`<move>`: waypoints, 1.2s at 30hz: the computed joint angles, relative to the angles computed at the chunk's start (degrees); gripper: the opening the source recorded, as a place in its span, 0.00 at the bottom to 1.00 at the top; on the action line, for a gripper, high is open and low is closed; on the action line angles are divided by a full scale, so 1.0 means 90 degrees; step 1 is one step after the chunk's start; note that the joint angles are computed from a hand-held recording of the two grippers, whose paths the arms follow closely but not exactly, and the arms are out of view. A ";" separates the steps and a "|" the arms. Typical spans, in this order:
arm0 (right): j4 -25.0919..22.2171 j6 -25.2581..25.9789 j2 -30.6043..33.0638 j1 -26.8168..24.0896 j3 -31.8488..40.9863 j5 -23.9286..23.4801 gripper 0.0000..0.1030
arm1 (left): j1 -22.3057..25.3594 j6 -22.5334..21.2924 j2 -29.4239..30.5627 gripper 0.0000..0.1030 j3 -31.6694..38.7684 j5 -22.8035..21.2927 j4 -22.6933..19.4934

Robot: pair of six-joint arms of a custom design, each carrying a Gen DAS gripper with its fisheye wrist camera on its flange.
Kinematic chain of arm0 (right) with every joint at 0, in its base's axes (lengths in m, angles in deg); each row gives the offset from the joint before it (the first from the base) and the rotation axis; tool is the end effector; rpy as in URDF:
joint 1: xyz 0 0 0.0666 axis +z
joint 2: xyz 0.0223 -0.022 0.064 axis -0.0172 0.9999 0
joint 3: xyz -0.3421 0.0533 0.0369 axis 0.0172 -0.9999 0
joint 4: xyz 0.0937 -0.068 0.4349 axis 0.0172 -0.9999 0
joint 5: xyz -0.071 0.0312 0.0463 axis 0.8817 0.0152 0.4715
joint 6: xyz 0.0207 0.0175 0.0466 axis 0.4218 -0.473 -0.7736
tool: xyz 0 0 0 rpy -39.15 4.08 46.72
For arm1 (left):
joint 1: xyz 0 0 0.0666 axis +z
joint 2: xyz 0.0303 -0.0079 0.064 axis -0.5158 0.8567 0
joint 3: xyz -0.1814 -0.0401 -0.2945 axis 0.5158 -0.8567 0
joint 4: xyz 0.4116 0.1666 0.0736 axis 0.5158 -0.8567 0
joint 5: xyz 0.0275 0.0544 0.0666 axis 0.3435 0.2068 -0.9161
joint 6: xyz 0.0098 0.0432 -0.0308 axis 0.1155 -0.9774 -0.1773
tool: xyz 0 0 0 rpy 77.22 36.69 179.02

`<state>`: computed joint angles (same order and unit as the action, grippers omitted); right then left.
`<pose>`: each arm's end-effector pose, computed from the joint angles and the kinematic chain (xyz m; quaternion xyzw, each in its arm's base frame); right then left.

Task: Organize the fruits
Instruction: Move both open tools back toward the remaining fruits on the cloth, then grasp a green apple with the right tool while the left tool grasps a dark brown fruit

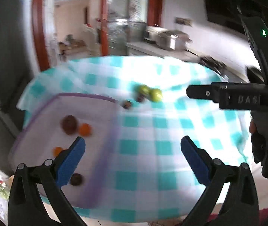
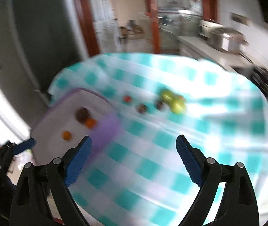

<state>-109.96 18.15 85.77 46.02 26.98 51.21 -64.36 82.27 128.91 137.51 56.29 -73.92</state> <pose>0.3656 0.3717 0.5370 -0.0201 0.9255 0.0825 0.3690 0.3429 -0.2202 0.5181 0.1717 0.8945 -0.0893 0.4029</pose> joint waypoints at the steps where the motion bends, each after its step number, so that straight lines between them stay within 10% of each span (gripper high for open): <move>1: -0.0006 -0.0127 -0.0229 -0.0045 -0.0316 0.0046 0.85 | -0.0181 -0.0040 0.0069 0.99 -0.0012 0.0022 -0.0028; 7: 0.0114 -0.0794 -0.0795 -0.0663 -0.1708 -0.0099 0.85 | -0.0612 -0.0286 0.0750 0.99 -0.0066 0.0292 -0.0021; 15: 0.0850 0.0323 0.0005 -0.1791 -0.1810 -0.1436 0.81 | -0.0716 -0.0014 0.2392 0.98 0.0628 0.0109 -0.0709; 26: 0.1411 0.1680 0.3210 -0.2569 0.0878 -0.2451 0.77 | -0.0590 0.0140 0.3549 0.98 0.1071 -0.0615 -0.0326; 36: 0.0945 0.2695 0.4496 -0.2725 0.2613 -0.2688 0.59 | -0.0161 -0.0565 0.4942 0.94 0.2467 -0.0821 0.0208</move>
